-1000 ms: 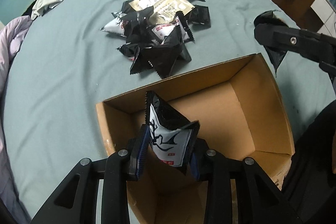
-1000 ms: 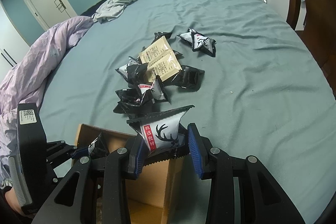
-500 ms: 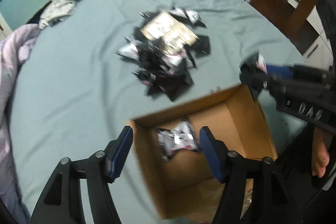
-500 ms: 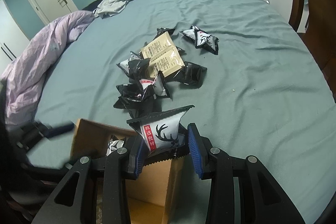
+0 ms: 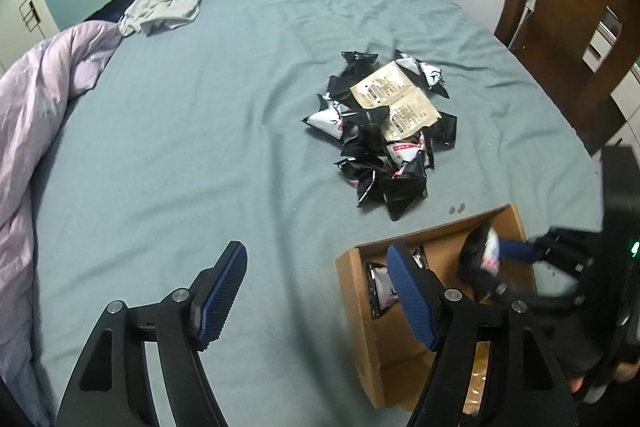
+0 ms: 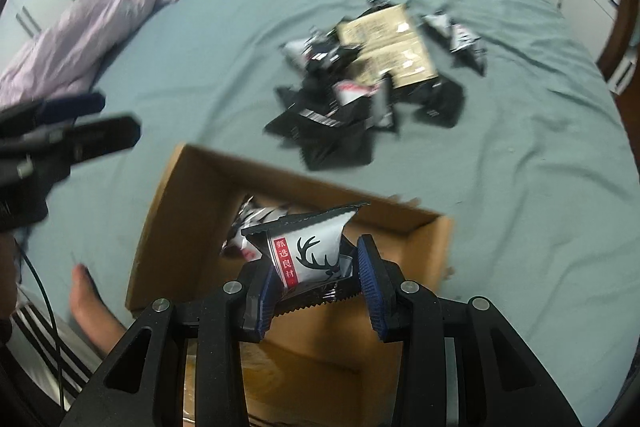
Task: Organize snacks
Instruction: 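Lower both held white packets into the cardboard box and open both tools, then withdraw both open tools from the box back toward the pile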
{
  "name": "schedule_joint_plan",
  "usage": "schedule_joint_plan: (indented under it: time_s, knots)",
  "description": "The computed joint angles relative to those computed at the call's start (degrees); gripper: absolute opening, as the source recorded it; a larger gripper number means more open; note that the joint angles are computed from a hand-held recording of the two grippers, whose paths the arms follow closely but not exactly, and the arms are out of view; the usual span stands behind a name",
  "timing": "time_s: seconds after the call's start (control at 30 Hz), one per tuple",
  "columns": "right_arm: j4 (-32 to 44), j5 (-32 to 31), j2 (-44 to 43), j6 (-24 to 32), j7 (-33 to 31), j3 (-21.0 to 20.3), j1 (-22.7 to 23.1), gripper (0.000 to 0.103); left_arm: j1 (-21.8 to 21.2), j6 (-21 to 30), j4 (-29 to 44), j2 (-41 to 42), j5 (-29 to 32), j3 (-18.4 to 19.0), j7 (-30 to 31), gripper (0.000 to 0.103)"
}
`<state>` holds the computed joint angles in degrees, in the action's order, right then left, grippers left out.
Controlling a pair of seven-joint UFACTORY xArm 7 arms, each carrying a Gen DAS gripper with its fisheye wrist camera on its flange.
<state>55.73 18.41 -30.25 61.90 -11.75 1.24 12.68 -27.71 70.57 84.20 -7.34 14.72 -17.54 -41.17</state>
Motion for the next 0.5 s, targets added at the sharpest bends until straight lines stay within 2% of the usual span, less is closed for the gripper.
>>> schedule_joint_plan:
  time_s: [0.23, 0.43, 0.5]
  knots:
    - [1.9, -1.1, 4.7, 1.8, 2.9, 2.2, 0.6, 0.036, 0.1, 0.6, -0.1, -0.6, 2.9, -0.8, -1.9, 0.073]
    - [1.9, -1.7, 6.5, 0.7, 4.3, 3.6, 1.8, 0.036, -0.3, 1.4, 0.6, -0.2, 6.1, -1.5, -2.9, 0.073]
    - [2.0, -1.1, 6.8, 1.1, 3.8, 3.3, 2.3, 0.04, -0.5, 1.8, 0.7, -0.1, 6.7, -1.5, -3.3, 0.073]
